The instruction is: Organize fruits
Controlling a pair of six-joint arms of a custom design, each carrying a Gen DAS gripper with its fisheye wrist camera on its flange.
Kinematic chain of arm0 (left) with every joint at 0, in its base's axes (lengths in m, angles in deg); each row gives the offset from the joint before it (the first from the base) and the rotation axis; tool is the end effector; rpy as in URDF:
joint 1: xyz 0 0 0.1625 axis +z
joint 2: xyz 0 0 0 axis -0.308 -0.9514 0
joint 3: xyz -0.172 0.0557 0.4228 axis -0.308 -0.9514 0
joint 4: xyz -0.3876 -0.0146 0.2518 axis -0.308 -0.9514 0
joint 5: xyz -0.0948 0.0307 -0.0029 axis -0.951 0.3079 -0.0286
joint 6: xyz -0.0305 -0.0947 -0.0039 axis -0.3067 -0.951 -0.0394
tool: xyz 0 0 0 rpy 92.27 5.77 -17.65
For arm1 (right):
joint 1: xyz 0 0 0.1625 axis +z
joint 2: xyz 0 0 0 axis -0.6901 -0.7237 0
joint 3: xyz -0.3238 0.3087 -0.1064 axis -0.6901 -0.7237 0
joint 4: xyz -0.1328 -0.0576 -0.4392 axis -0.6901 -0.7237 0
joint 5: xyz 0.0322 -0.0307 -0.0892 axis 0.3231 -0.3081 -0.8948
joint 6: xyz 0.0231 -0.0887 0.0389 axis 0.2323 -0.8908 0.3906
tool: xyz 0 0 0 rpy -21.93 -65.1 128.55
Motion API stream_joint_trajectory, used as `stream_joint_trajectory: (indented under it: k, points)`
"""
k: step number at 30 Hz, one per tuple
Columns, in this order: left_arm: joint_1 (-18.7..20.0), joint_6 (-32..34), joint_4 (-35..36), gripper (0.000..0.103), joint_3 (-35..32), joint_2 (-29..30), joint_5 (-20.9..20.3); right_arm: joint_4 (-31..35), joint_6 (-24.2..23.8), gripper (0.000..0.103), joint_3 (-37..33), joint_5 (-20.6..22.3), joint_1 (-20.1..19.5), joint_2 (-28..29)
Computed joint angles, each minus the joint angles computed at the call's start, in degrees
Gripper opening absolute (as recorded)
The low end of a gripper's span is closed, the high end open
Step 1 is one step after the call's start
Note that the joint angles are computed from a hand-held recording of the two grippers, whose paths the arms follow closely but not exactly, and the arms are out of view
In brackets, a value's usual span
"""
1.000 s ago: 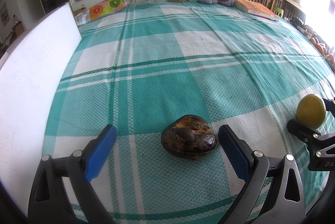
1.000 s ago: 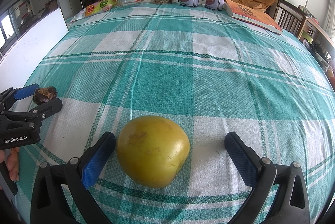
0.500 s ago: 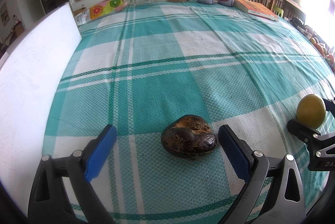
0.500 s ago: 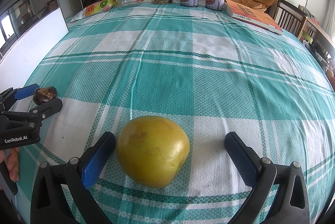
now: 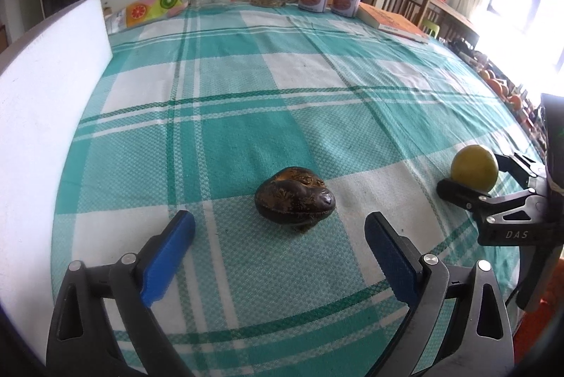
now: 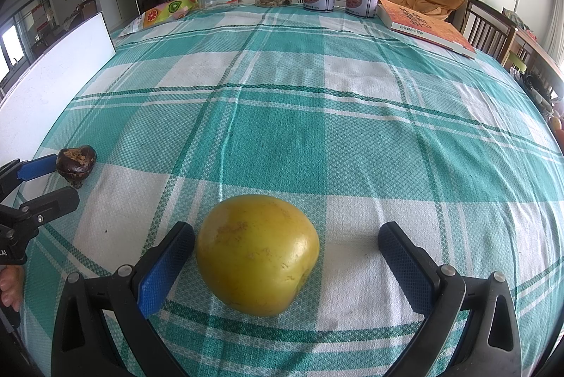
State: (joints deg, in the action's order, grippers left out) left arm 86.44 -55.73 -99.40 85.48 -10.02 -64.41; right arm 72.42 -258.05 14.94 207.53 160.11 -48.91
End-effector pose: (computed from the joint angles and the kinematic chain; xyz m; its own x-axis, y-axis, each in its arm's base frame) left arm -0.0470 -0.5904 0.2741 -0.6581 0.5643 -0.4984 0.7133 0.6791 -0.1730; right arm 0.3122 -0.5141 0.0050 -0.7023 0.1848 0.6875 -0.3068 0.7928 -0.5266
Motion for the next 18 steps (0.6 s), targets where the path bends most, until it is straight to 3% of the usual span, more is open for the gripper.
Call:
stream_joint_trajectory:
  k: [3,4,7,10,12,14,16,18]
  points:
    - [-1.1,0.3,-1.9,0.092,0.1,1.2,1.9,0.0,0.0,0.103,0.0,0.0,0.0,0.0]
    - [-1.2,0.1,-2.0,0.075,0.1,1.4,1.9,0.0,0.0,0.103,0.0,0.0,0.0,0.0]
    - [-2.0,0.9,-2.6,0.047,0.1,2.0,3.7,0.0,0.0,0.103,0.0,0.0,0.0,0.0]
    - [-1.5,-1.2,0.2,0.046,-0.5,1.1,2.6,0.5,1.1,0.103,-0.5,-0.2,-0.2,0.1]
    - [-1.0,-3.7,3.6,0.046,-0.9,-0.4,1.1,2.6,4.7,0.102,-0.4,-2.1,0.0,-0.5]
    - [-0.6,-5.2,5.6,0.046,-0.8,-2.1,-0.1,1.8,7.0,0.089,1.6,-5.7,0.3,-2.6]
    - [-0.6,-6.0,6.4,0.046,-0.2,-3.4,-0.7,4.4,9.1,0.086,0.9,-6.4,0.8,-2.3]
    - [-0.8,-6.9,6.9,0.046,0.3,-4.1,-1.1,7.3,10.6,0.074,-1.0,-6.7,1.0,-1.0]
